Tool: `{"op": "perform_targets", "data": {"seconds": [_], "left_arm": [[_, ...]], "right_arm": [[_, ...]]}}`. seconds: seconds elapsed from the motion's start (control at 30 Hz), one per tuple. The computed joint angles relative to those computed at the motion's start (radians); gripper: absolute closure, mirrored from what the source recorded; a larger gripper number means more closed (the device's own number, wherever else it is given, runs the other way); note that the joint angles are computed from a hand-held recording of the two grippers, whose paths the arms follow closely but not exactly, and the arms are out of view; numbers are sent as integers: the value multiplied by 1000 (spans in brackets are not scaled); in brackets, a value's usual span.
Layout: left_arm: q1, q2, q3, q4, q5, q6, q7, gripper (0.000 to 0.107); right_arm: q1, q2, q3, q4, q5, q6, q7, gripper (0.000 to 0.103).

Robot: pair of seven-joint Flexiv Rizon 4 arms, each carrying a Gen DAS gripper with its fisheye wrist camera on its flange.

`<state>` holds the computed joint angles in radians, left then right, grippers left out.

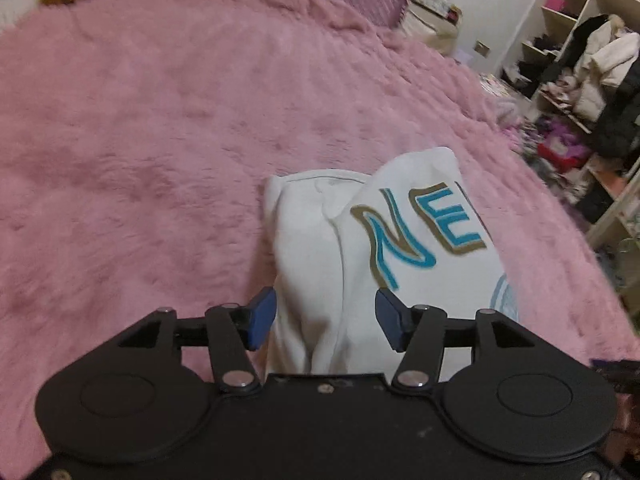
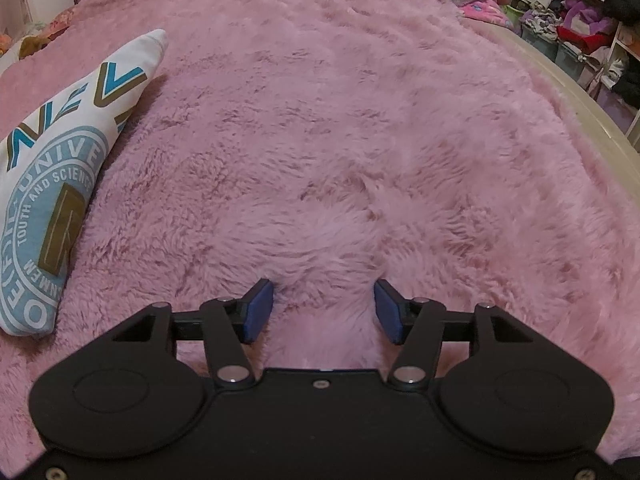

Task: Fold small clothes

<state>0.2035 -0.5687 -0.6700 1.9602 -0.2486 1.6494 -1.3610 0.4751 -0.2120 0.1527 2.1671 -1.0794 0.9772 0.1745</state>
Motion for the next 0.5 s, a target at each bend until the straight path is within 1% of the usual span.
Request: {"op": "perform_targets", "data": {"seconds": [0.03, 0.07, 0.1, 0.13, 0.17, 0.23, 0.3, 0.33, 0.37, 0.4, 0.43, 0.47, 0.5], "left_arm": [[-18, -17, 34, -43, 42, -35, -42, 51], [-64, -21, 100, -91, 82, -75, -97, 51], [-115, -34, 154, -136, 57, -107, -88, 51], [-151, -45, 176, -156, -32, -115, -13, 51], [-159, -60, 178, -179, -60, -128, 10, 51], [-189, -84, 199, -230, -80, -155, 34, 51], [-232, -103, 242, -272, -78, -162, 63, 50], [-248, -115, 256, -290, -77, -154, 80, 54], [-244, -123, 245, -294, -78, -143, 107, 58], [-252, -123, 251, -297, -79, -133, 119, 68], [-240, -125, 230, -293, -82, -123, 141, 92], [-214, -130, 188, -281, -90, -110, 165, 94], [-207, -132, 172, -273, -90, -83, 180, 94]], "right_arm": [[1, -2, 1, -3, 3, -2, -3, 49], [0, -3, 1, -4, 5, -2, -7, 49], [1, -4, 1, -5, 7, -3, -9, 49], [1, -4, 1, -5, 8, -3, -10, 49], [2, -3, 1, -4, 8, -3, -10, 49], [2, -4, 1, -5, 11, -3, -12, 48], [2, -7, 0, -6, 16, -2, -17, 48], [2, -9, 0, -8, 19, -2, -20, 47], [2, -12, 0, -10, 22, -2, -24, 47], [3, -13, -1, -11, 24, -2, -27, 46], [3, -15, -2, -13, 27, -2, -32, 46], [4, -17, -2, -15, 28, -3, -36, 46], [4, -17, -3, -15, 29, -2, -39, 45]]}}
